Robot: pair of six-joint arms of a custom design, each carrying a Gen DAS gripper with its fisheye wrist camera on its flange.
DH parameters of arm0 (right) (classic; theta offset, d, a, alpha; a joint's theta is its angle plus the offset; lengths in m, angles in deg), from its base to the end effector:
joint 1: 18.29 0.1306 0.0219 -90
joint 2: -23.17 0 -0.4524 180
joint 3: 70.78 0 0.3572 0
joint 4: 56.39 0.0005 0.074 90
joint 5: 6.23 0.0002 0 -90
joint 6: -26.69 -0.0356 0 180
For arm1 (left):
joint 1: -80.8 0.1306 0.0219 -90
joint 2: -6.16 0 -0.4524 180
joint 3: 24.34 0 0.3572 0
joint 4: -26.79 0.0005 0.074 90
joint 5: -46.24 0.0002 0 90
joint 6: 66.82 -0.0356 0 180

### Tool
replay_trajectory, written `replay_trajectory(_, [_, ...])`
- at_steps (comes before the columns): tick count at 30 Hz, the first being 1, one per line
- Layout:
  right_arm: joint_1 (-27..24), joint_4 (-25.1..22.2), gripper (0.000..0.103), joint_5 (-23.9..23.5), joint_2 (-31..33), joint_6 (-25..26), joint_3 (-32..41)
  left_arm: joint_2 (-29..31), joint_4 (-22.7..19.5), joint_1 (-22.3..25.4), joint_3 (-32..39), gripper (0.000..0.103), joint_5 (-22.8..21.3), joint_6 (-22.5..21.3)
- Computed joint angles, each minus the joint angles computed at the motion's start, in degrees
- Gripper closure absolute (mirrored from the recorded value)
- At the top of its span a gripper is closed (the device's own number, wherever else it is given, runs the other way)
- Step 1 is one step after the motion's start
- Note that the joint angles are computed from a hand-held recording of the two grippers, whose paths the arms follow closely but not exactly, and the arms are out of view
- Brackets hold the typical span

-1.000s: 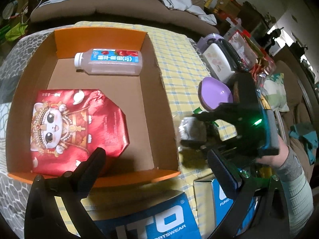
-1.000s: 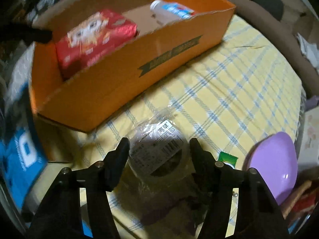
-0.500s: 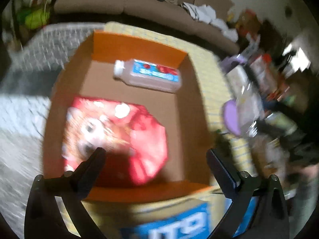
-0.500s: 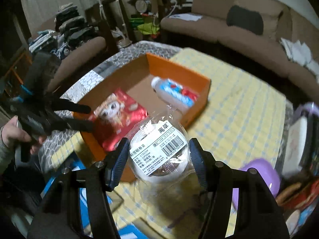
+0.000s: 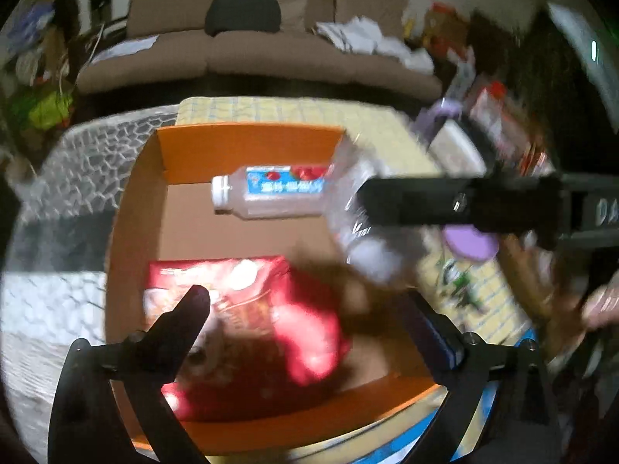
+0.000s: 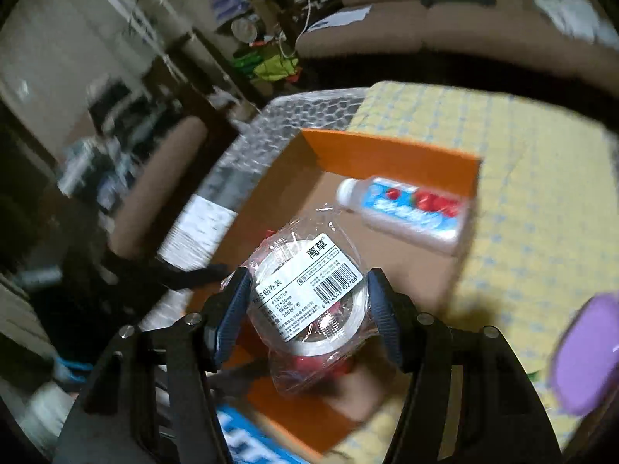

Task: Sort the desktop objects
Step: 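Carry the tape roll toward the box over the gift bag, then lower the tape roll into the box and open the right gripper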

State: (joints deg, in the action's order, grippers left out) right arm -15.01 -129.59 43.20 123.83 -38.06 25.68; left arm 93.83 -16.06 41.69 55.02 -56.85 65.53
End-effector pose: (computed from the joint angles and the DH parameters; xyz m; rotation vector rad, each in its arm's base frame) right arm 0.4816 0.0503 0.4504 -0.7589 2.5453 0.9071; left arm 0.3345 -0.2622 0.4462 -0.1692 2.4583 -0.3523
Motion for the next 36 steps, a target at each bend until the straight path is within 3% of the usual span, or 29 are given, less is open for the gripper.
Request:
replay_trajectory(2, [-0.7, 1.6, 0.045, -3.7, -0.2, -4.1, -1.7, -2.4, 7.9, 1.1, -4.1, 0.002, 3.6, 3.4])
replay_trajectory(4, [-1.5, 3.4, 0.046, -7.6, -0.1, -8.8, -3.3, -3.8, 12.8, 1.4, -6.8, 0.0, 3.2, 6.1])
replay_trajectory(6, [-2.7, 5.9, 0.05, -12.5, 0.1, -15.1, -5.6, -4.3, 13.0, 0.8, -7.3, 0.0, -0.7, 8.1])
replay_trajectory(7, [-2.7, 6.8, 0.05, -12.5, 0.1, -16.5, -6.1, -4.4, 12.8, 0.9, -7.4, 0.0, -1.4, 9.2])
replay_trajectory(9, [-2.5, 8.2, 0.051, -12.1, 0.1, -17.3, -7.3, -4.2, 14.7, 2.6, -8.6, 0.0, 3.0, 10.7])
replay_trajectory(11, [-2.5, 6.7, 0.052, -13.7, 1.2, -17.2, -7.9, -4.3, 17.9, 4.1, -10.3, 0.0, 6.5, 12.0])
replay_trajectory(14, [-2.6, 9.1, 0.051, -13.8, 1.0, -19.2, -9.2, -3.6, 20.4, 4.6, -11.0, 0.004, 9.8, 12.7])
replay_trajectory(18, [-3.7, 6.1, 0.049, -21.8, 3.5, -21.8, -9.9, -3.7, 24.1, 4.2, -11.4, 0.021, 12.9, 13.7])
replay_trajectory(21, [-3.0, 5.6, 0.049, -26.0, 3.8, -22.1, -10.9, -2.7, 21.7, 3.8, -9.3, 0.026, 12.9, 11.8])
replay_trajectory(22, [-2.6, 7.8, 0.049, -26.6, 3.2, -24.0, -11.5, -2.3, 20.8, 3.9, -8.7, 0.031, 13.0, 11.1])
replay_trajectory(25, [-1.7, 11.8, 0.049, -24.7, 2.7, -27.0, -11.2, -1.6, 18.2, 5.1, -6.9, 0.04, 14.2, 10.2])
replay_trajectory(29, [-1.6, 10.6, 0.049, -19.7, 4.2, -26.4, -7.2, -0.5, 12.8, 7.6, -4.3, 0.049, 14.5, 7.9])
replay_trajectory(31, [-2.1, 12.5, 0.049, -18.7, 4.6, -28.5, -5.9, 0.6, 11.0, 9.1, -3.4, 0.065, 14.9, 6.4])
replay_trajectory(36, [-0.3, 11.1, 0.049, -6.8, 5.5, -24.4, -1.0, 5.4, 7.9, 12.4, -0.1, 0.066, 16.1, 3.7])
